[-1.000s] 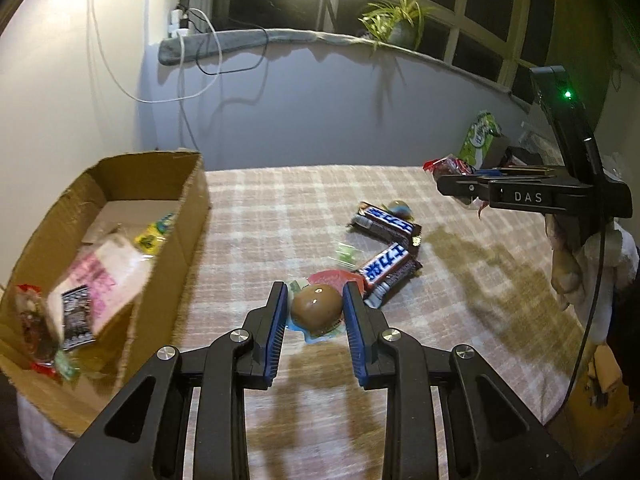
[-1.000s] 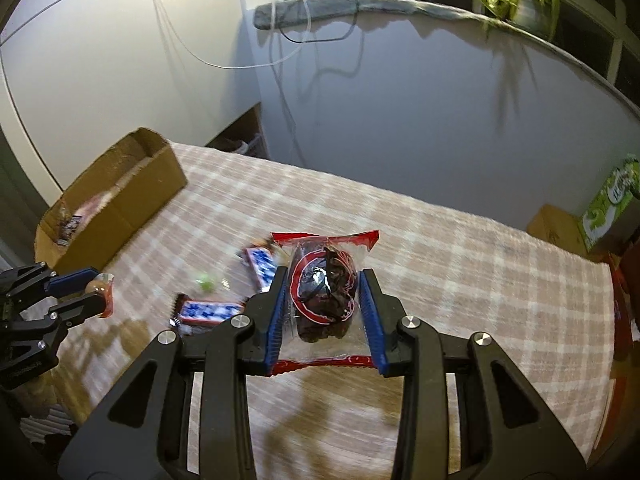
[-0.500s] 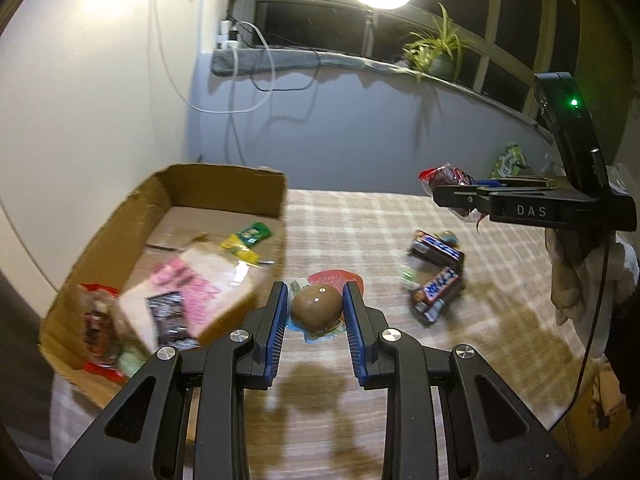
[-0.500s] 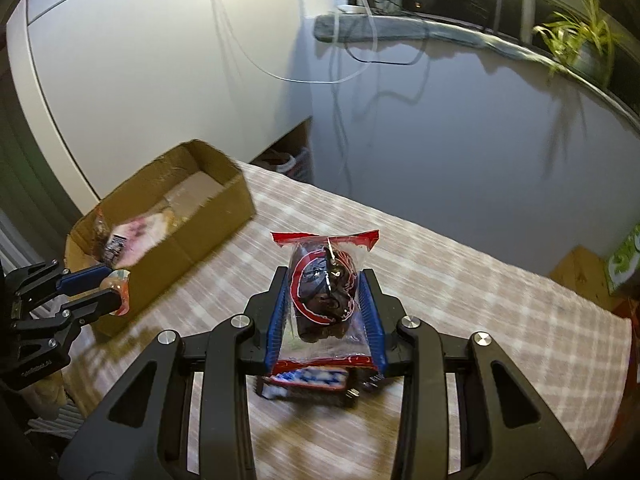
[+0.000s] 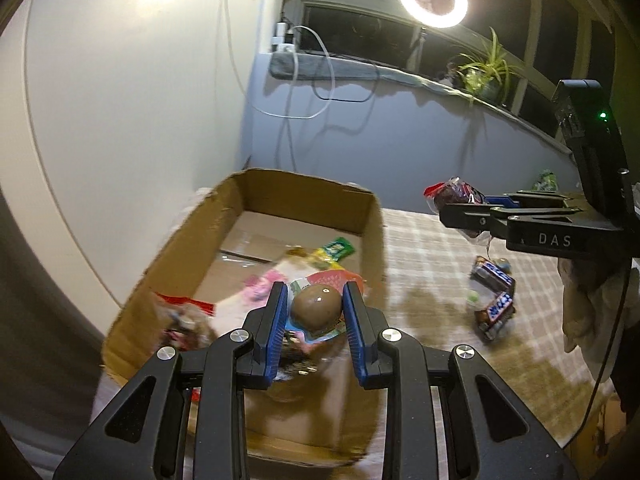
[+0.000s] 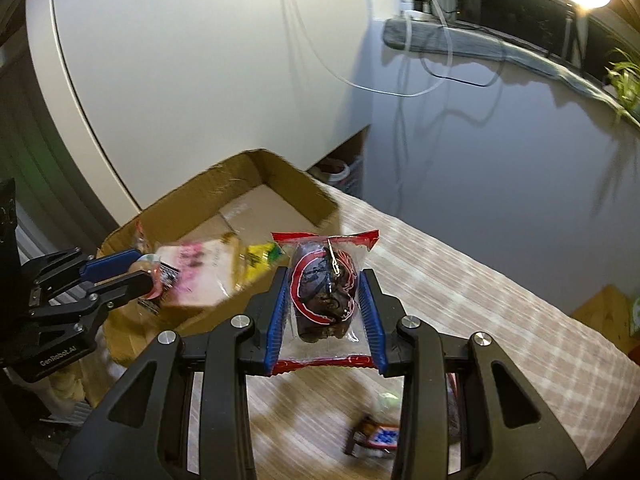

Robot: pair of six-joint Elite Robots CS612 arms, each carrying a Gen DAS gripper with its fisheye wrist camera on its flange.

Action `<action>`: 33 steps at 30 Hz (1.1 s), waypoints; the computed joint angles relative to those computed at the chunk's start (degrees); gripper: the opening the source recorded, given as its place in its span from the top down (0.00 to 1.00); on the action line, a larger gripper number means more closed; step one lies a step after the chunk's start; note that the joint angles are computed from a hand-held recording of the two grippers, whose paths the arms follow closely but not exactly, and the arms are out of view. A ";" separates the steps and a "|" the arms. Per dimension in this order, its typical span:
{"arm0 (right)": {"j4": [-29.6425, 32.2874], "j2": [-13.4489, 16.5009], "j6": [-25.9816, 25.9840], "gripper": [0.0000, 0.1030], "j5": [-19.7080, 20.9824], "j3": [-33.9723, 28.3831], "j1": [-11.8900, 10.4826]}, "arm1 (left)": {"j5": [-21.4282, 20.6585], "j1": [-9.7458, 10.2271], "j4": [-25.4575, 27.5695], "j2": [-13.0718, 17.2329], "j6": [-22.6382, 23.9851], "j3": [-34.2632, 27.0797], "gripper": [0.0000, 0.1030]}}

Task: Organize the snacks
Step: 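Carry the chocolate ball with the left tool into the box while the right tool carries the red bag there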

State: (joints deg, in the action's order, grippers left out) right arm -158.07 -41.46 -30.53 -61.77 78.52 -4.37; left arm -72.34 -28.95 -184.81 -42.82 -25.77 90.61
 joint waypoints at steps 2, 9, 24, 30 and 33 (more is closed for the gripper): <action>0.58 0.31 -0.38 0.65 0.13 -0.57 0.53 | 0.28 0.26 0.26 -0.04 -0.24 0.04 0.74; 2.89 1.84 -0.86 0.65 0.43 -3.19 2.32 | 0.68 1.23 0.88 -0.05 -1.39 0.17 0.74; 6.51 3.99 -1.67 0.65 0.21 -6.32 4.18 | 0.34 1.83 1.64 0.29 -2.21 -0.09 0.69; 6.07 4.04 -1.51 0.60 0.58 -6.31 4.24 | 0.65 1.84 1.72 0.39 -2.44 -0.24 0.61; 5.13 3.98 -1.19 0.45 0.61 -6.10 4.23 | 1.12 1.69 1.33 0.33 -2.26 -0.12 0.54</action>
